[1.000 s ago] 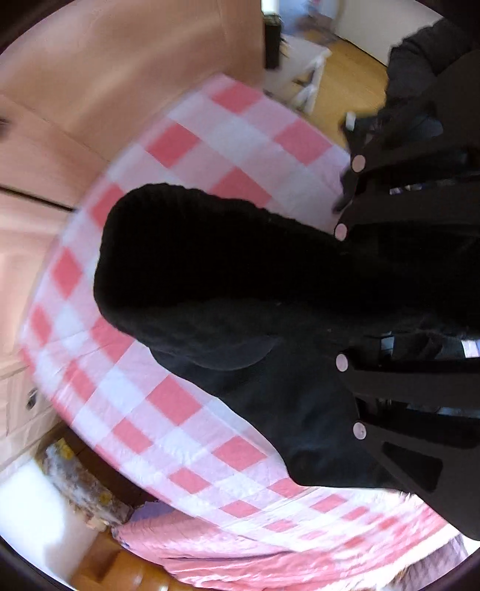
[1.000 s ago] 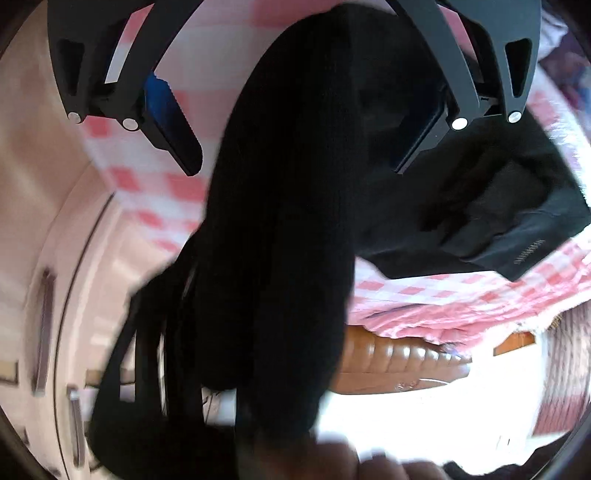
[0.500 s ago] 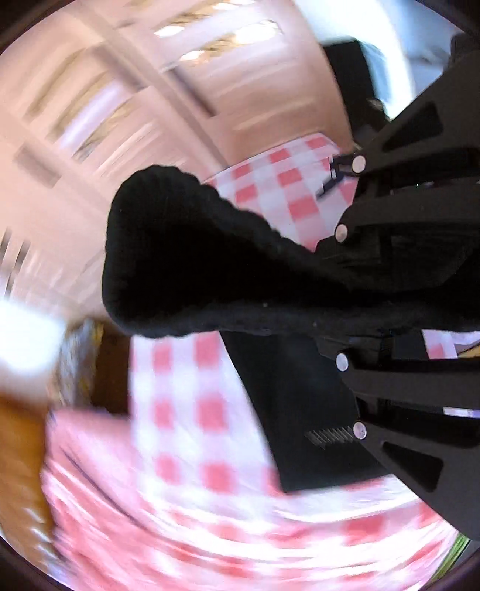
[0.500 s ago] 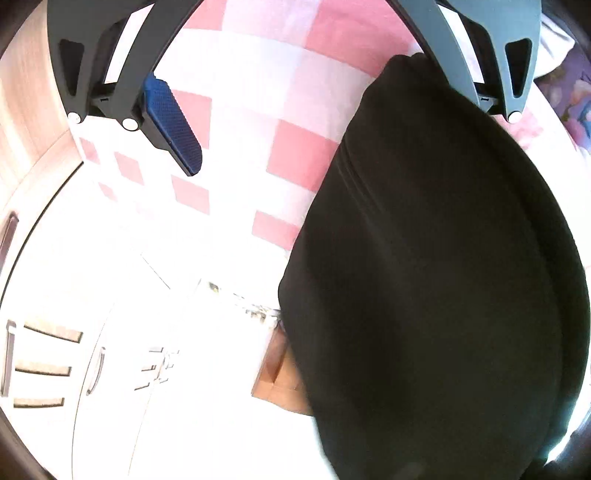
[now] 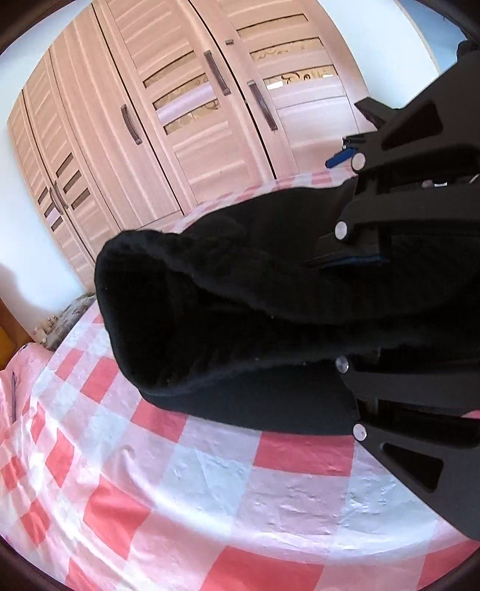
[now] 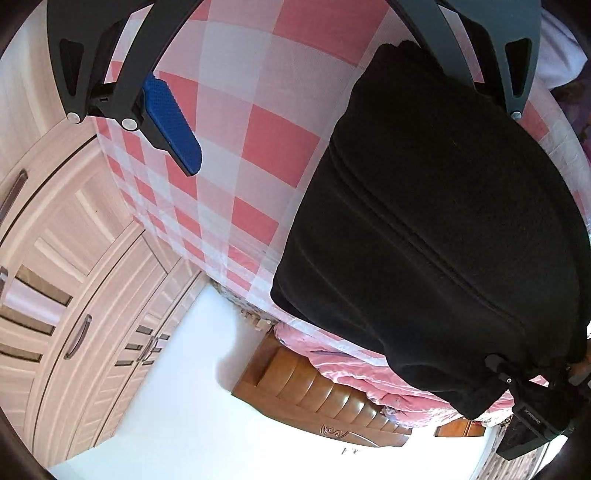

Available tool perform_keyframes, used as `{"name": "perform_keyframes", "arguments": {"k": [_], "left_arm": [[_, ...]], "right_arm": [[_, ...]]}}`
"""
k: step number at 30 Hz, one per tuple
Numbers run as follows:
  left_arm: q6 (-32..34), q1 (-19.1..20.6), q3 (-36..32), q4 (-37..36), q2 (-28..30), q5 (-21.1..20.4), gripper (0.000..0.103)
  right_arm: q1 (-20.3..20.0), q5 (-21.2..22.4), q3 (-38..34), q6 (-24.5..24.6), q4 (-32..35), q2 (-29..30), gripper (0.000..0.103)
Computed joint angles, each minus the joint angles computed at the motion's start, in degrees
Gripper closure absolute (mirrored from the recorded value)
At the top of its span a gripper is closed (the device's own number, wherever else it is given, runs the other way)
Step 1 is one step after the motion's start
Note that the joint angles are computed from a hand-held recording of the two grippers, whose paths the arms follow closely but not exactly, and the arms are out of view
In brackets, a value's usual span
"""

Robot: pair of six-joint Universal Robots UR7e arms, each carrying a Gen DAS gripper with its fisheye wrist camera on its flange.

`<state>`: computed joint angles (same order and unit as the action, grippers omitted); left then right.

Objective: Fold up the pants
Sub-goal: 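Lay the folded pants on the bed and open both tools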

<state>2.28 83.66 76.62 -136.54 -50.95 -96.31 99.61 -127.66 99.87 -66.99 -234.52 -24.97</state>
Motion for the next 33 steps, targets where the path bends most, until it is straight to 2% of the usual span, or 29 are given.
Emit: {"name": "perform_keyframes", "arguments": {"k": [2,3,4,5,6,7,8,9,11,12,13,15,18,20,21,22,24,25,27,28,31,33], "left_arm": [[-0.58,0.41,1.75,-2.37,-0.67,-0.14,0.069],[-0.59,0.47,2.59,-3.73,-1.19,0.10,0.060],[-0.52,0.33,4.29,-7.18,-2.31,1.16,0.042],[-0.90,-0.08,6.94,-11.54,-3.75,2.71,0.031],[-1.85,-1.04,10.73,-17.54,-6.14,6.67,0.011],[-2.35,-2.34,13.33,-21.45,-7.65,10.90,0.008],[-1.64,-3.69,15.70,-23.92,-9.26,14.52,0.008],[0.22,-5.11,17.87,-24.47,-11.07,15.74,0.008],[2.74,-6.43,19.64,-23.17,-12.79,12.67,0.008],[4.05,-7.38,20.12,-22.16,-13.14,12.13,0.008],[6.35,-9.30,20.68,-21.30,-13.04,13.59,0.008],[9.74,-11.57,20.32,-20.09,-11.65,16.21,0.008],[11.74,-13.59,17.87,-17.35,-7.89,21.22,0.008],[11.80,-14.84,17.37,-14.17,-5.83,28.78,0.009],[11.93,-15.01,17.89,-13.68,-5.82,30.93,0.011],[12.49,-15.45,19.60,-14.47,-6.17,34.66,0.012],[13.15,-16.24,23.92,-18.11,-7.41,41.79,0.010],[12.85,-16.38,25.85,-19.68,-8.12,44.39,0.009],[9.55,-15.17,27.46,-19.12,-9.56,43.19,0.009],[9.19,-14.79,28.09,-20.12,-9.93,42.44,0.008],[7.76,-15.08,29.92,-23.51,-10.80,43.18,0.012],[8.52,-17.61,31.75,-29.75,-11.28,43.28,0.012]], "right_arm": [[0.39,-0.60,-0.23,-2.48,-0.56,0.31,0.005],[0.57,-0.35,0.83,-3.84,-0.52,-0.22,0.005],[0.50,0.55,2.34,-4.34,0.59,-1.28,0.005],[0.53,1.42,4.31,-4.55,1.30,-2.33,0.005],[0.48,3.05,6.99,-4.50,2.25,-4.00,0.005],[0.28,5.49,10.13,-2.83,5.53,-6.63,0.005],[0.06,8.14,12.80,0.41,11.21,-9.82,0.005],[-0.92,13.19,16.15,5.19,17.21,-14.08,0.005],[-3.55,24.38,19.05,14.43,29.21,-21.16,0.005],[-4.87,30.38,19.04,19.73,35.21,-23.95,0.005],[-6.11,35.78,17.90,22.93,41.20,-26.01,0.005],[-6.64,40.46,13.93,27.02,47.69,-26.24,0.005],[-5.40,40.70,8.33,26.73,55.85,-23.70,0.005],[-4.57,39.09,5.71,24.66,61.46,-21.78,0.005],[-4.81,39.30,4.73,23.73,65.21,-20.68,0.004],[-4.93,38.99,4.65,21.88,66.56,-20.40,0.004],[-5.42,39.38,6.23,17.20,64.94,-20.54,0.004],[-5.97,40.64,6.16,17.21,66.73,-21.00,0.004],[-7.41,44.14,4.86,17.86,73.02,-22.06,0.004],[-7.65,44.52,4.61,17.43,74.68,-22.37,0.004],[-6.91,42.04,5.48,15.00,73.73,-22.35,0.004],[-6.93,41.86,5.86,14.17,73.65,-22.32,0.004]]}}
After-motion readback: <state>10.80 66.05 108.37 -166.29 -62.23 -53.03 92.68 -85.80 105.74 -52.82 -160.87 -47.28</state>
